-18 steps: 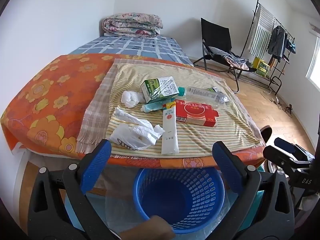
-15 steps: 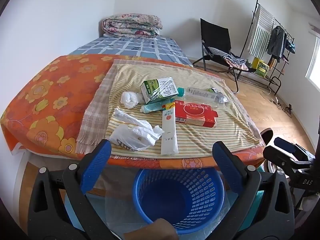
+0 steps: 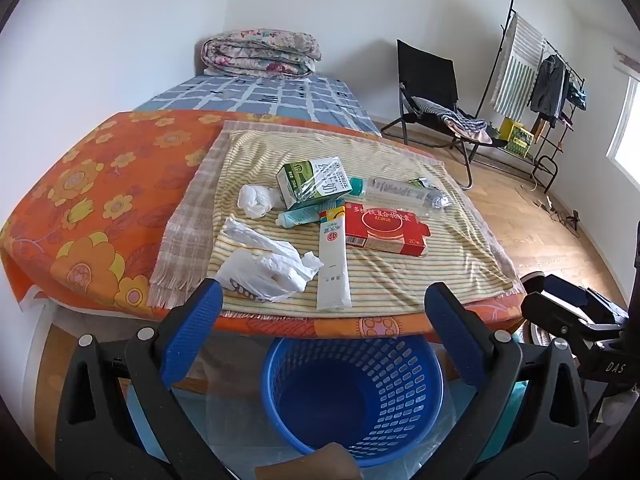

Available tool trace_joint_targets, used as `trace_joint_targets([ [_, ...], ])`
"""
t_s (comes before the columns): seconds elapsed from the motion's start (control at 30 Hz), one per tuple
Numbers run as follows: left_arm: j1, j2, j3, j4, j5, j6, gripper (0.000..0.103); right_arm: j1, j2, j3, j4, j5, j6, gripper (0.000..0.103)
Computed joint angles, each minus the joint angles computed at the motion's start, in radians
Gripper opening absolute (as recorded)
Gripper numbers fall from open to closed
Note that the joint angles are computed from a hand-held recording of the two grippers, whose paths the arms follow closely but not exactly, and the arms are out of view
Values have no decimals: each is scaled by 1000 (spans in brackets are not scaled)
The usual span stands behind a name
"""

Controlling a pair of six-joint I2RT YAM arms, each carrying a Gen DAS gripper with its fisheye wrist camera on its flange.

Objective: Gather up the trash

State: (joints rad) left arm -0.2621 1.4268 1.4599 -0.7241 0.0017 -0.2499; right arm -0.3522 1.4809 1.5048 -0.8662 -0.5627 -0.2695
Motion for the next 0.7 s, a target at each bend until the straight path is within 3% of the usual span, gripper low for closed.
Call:
trace_joint_targets([
  [0.7,1,-9,7,-11,7,-1,103,33,4,2,-2,17,21,103],
])
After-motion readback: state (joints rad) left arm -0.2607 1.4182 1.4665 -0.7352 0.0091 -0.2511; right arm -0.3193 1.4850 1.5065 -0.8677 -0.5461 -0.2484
